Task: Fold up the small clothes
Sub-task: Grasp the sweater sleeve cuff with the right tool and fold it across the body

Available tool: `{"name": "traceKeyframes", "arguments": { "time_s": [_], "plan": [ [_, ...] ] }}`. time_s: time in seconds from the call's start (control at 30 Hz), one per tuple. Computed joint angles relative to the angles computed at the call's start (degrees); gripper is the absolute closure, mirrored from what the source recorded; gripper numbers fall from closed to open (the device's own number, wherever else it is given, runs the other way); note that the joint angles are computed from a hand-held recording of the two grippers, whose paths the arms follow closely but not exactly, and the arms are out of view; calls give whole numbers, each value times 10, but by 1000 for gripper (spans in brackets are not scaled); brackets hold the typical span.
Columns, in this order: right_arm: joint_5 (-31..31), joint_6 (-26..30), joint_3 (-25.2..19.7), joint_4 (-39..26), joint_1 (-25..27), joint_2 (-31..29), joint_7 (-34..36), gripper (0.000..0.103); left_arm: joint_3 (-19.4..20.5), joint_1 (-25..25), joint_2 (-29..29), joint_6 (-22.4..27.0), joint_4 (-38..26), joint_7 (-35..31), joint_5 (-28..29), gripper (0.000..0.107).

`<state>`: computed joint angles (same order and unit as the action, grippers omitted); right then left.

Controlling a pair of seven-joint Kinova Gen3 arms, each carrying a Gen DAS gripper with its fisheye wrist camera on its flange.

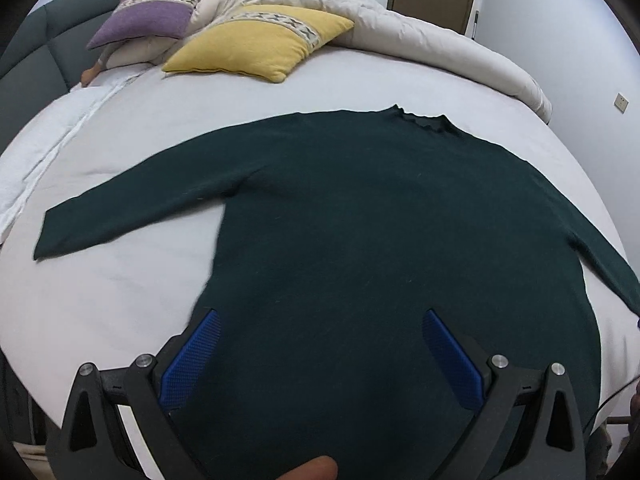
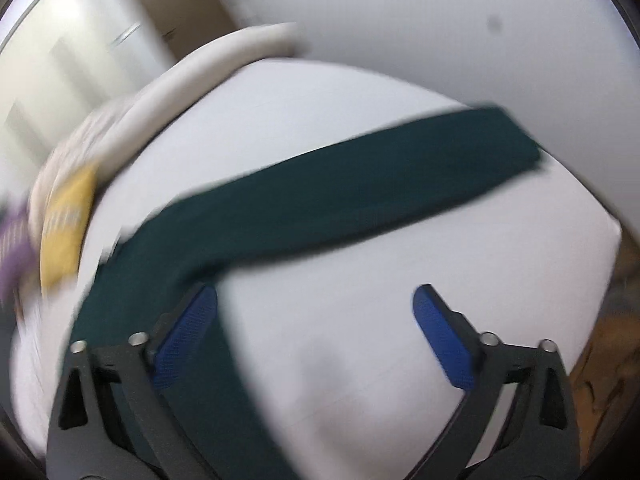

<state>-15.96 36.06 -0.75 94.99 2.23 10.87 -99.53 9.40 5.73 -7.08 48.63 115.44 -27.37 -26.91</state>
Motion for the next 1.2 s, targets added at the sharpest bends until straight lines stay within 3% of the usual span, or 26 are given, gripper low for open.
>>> {"name": "traceKeyframes", "arguments": {
  "time_s": [0.07,0.13,0.23,0.3,0.4,0.47,0.5,0.57,0.63,0.73,0.83,0.97,1.1,1.2],
  "plan": [
    [-47,20,9,-31,53,39,2,21,-34,19,14,-24,-5,-22,24,4],
    [-93,48,2,-69,106,83,17,26,-37,28,31,-35,-14,-13,10,4],
    [-163,50,-49,-100,186,128,60,30,29,-8,47,-52,-22,24,-54,5],
    [-210,32,-87,-104,229,147,105,30,54,-30,52,-70,-25,24,-67,5],
    [-276,18,-83,-121,236,177,135,30,21,-6,85,-61,-59,-37,-19,4],
    [-290,10,-82,-141,233,195,139,44,-8,-5,88,-81,-57,-79,28,4],
    [-283,20,-70,-159,222,206,134,51,-34,5,83,-99,-48,-101,51,4],
    [-246,46,-47,-212,197,232,100,81,-57,5,74,-124,-34,-142,89,4],
    [-207,59,-30,-246,175,243,61,94,-69,-5,65,-145,-19,-181,124,4],
    [-149,40,5,-252,103,219,16,96,-90,-28,52,-183,5,-244,193,5],
    [-79,47,21,-302,24,216,21,96,-108,-45,36,-216,27,-301,263,6],
    [14,78,-14,-396,-83,241,69,97,-176,-18,20,-242,52,-390,357,13],
    [108,122,-52,-485,-186,290,88,97,-198,-41,7,-250,75,-482,450,15],
    [125,181,-72,-559,-248,348,103,96,-220,-56,-4,-252,96,-552,513,15]
  ]
}}
